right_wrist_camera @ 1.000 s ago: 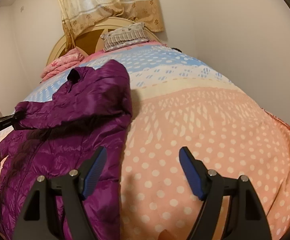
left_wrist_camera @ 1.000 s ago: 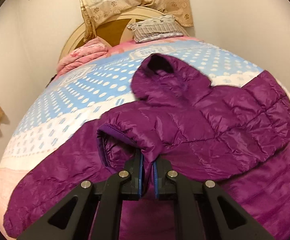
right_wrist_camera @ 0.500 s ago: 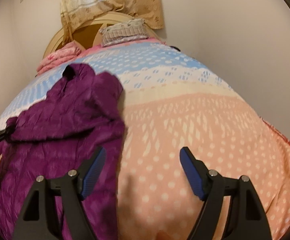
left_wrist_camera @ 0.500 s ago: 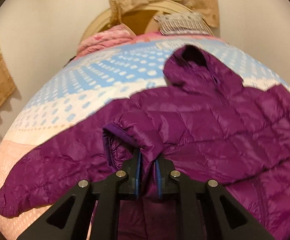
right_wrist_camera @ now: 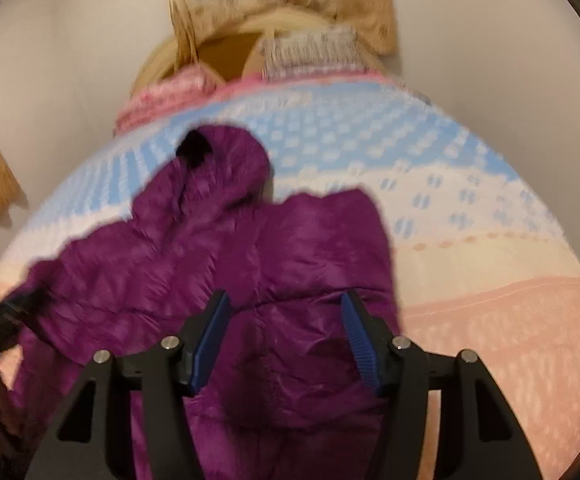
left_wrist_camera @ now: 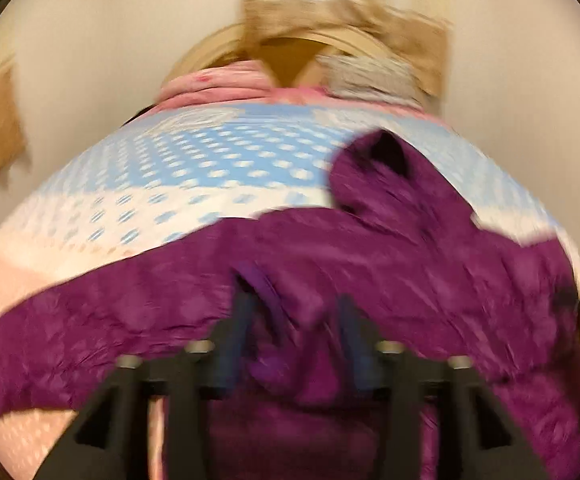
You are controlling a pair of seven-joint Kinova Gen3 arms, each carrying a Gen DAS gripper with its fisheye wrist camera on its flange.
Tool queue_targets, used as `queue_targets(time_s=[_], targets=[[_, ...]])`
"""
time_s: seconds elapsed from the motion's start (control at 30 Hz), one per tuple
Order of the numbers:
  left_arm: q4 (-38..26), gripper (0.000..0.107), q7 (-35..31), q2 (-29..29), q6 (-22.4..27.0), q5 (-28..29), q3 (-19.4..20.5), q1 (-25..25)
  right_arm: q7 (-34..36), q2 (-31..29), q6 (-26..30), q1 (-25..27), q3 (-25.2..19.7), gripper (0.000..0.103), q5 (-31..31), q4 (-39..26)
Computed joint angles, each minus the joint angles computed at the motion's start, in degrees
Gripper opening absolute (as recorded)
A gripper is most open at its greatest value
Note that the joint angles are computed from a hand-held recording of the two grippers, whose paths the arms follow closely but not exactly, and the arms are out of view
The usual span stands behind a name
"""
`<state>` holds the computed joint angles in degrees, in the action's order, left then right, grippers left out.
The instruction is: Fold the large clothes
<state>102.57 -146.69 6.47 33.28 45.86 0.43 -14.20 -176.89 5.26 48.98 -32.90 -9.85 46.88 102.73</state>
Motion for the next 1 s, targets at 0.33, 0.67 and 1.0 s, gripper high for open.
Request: queue_targets(time_s=[0.33, 0.67, 1.0], targets=[[-0.4, 0.072, 5.1, -2.0, -5.3, -6.3, -5.3, 10.9, -3.1, -2.4, 0.0, -1.1, -1.1, 0.061, 1.9, 1.8], [-5.5, 0.072, 26.0, 9.2, -5.2, -25.8, -13.4, 25.9, 1.3, 4.2, 0.3, 3.5, 2.4, 0.057, -1.6, -2.2], [-3.9, 0.079, 26.4, 10.3, -7.5, -27.0, -7.8, 21.2, 0.5, 6.5, -0.1, 0.5, 4.7, 0.058, -1.0, 0.0]])
